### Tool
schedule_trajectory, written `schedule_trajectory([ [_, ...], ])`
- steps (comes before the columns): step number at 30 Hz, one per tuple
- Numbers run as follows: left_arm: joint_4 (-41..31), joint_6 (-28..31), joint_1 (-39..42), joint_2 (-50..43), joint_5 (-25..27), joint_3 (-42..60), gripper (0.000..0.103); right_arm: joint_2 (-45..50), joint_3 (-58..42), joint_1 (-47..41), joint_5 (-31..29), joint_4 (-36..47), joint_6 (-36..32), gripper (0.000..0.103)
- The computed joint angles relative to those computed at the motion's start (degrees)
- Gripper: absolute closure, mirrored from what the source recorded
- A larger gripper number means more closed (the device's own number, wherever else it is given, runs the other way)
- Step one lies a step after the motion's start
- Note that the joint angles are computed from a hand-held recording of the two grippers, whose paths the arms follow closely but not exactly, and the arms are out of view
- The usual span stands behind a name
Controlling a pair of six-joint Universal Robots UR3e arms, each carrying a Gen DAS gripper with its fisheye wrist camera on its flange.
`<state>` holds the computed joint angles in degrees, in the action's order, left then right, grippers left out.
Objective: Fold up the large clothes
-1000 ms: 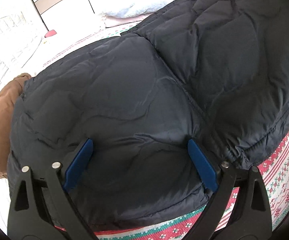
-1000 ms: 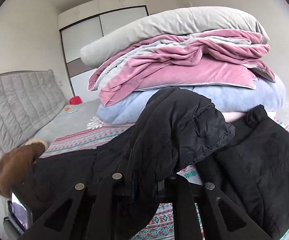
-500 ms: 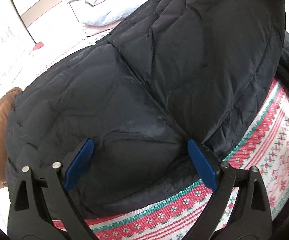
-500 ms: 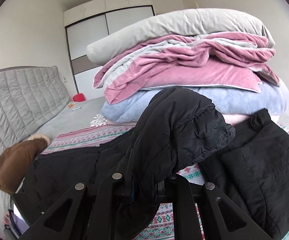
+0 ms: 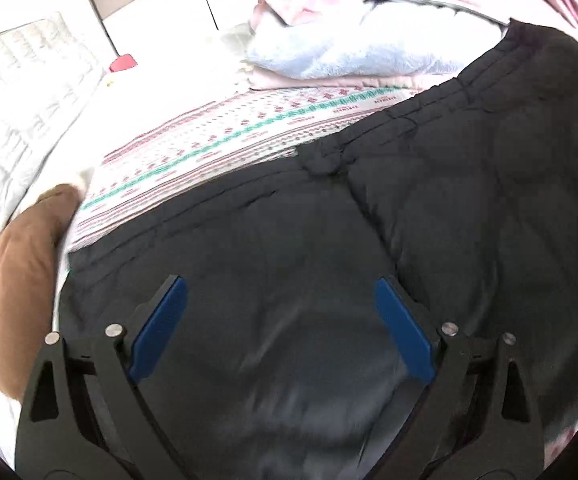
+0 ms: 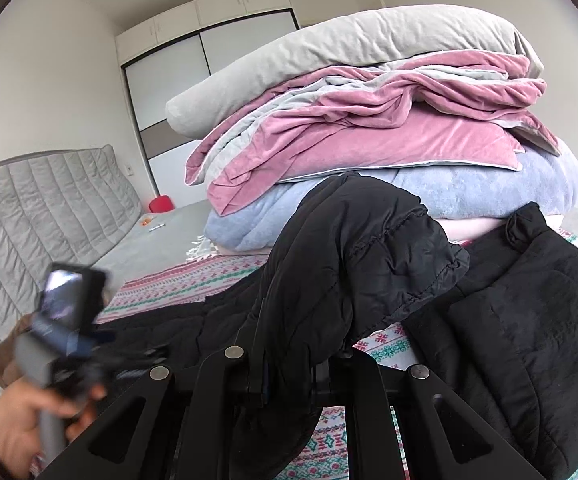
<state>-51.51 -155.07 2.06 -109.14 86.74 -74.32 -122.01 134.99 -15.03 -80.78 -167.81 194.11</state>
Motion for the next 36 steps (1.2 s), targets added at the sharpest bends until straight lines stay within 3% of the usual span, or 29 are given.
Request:
schedule_trajectory([
  [5, -7.48, -4.66, -4.45, -14.75, 7.83, 15.02, 0.007, 0.76, -0.4, 0.09, 1.41, -1.06, 1.15, 0.091],
  [10, -3.25, -6.43, -4.71, -13.64, 8.46, 10.34, 0.005, 5.01, -1.98, 4.67, -0.72, -6.24, 1.96, 0.091],
  [16, -7.55, -6.03, -0.65, -10.06, 1.83, 10.62, 0.007, 8.93, -3.96, 10.2, -6.35, -9.84, 1.56, 0.091],
  [23, -4.34, 3.55, 8.36, 11.43, -7.98, -13.05, 0.007, 6.31, -2.69, 5.62, -1.61, -7.98, 2.79, 0.091],
  [26, -2.58, 7.15, 9.01, 17.15, -8.69, -22.39, 0.007, 7.82, -3.22, 8.4, -4.65, -9.62, 2.69, 0.091],
  [28, 2.5, 9.43, 7.9, 20.83, -7.89, -30.05, 0.007, 9.78, -3.99, 11.19, -7.9, -11.17, 2.32, 0.091],
  [30, 11.72, 11.11, 4.03, 20.83, -3.2, -35.53, 0.007, 11.46, -4.65, 13.17, -10.15, -12.22, 2.02, 0.091],
  [32, 16.04, 10.6, 1.62, 19.36, 0.03, -37.05, 0.006, 12.84, -5.27, 14.43, -11.2, -12.81, 1.64, 0.091],
  [36, 9.66, 10.29, 3.63, 19.7, -3.13, -33.31, 0.007, 14.95, -6.43, 17.57, -15.47, -13.64, 0.9, 0.091],
])
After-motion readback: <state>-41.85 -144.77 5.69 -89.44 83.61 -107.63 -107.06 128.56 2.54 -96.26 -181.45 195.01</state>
